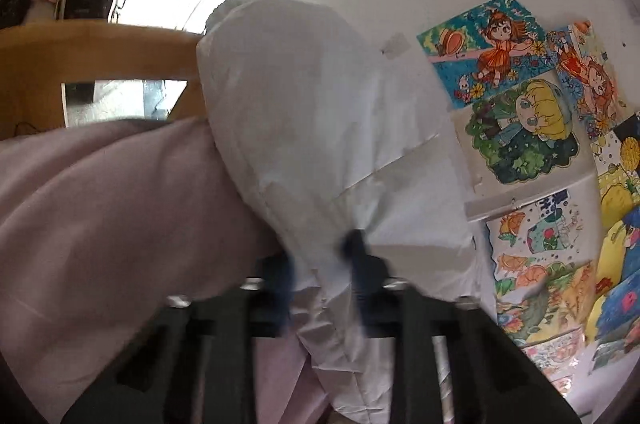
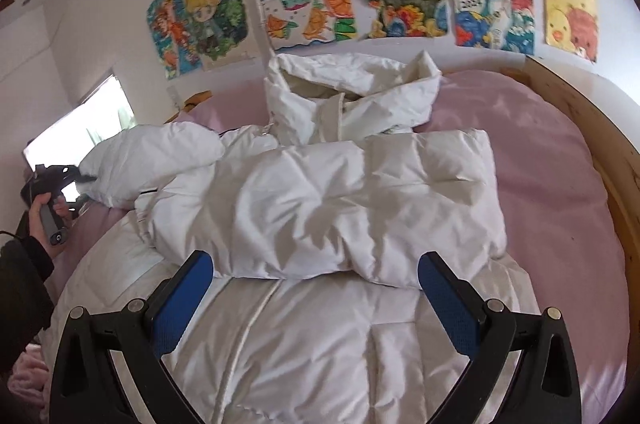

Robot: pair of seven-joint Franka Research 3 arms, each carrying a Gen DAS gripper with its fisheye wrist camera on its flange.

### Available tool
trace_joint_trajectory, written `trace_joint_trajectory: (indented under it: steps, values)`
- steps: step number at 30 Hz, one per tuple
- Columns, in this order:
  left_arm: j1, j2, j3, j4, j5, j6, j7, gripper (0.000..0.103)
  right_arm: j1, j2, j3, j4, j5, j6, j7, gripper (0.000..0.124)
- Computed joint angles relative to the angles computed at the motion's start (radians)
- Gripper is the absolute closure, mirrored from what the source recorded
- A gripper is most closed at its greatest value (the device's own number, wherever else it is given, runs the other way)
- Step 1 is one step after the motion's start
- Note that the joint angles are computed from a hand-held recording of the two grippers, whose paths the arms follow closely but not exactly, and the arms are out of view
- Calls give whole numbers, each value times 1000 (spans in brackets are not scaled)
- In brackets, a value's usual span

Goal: Fold large clothes

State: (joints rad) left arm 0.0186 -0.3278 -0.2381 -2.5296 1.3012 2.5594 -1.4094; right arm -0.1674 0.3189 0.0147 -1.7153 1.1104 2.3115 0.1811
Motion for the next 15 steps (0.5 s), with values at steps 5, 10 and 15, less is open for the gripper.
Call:
trace_joint_trajectory:
  steps: [5, 10, 15]
  values:
    - [-55, 13, -60, 126, -124, -263, 297, 98, -8, 7, 0, 10, 15, 9, 3, 21]
    - [-134, 143, -128, 392, -36, -532, 693, 99, -13, 7, 1, 19, 36, 40, -6, 21]
    - [-238, 370, -140, 698, 126, -577, 1199, 99, -31, 27, -1, 64, 84, 86, 21, 21]
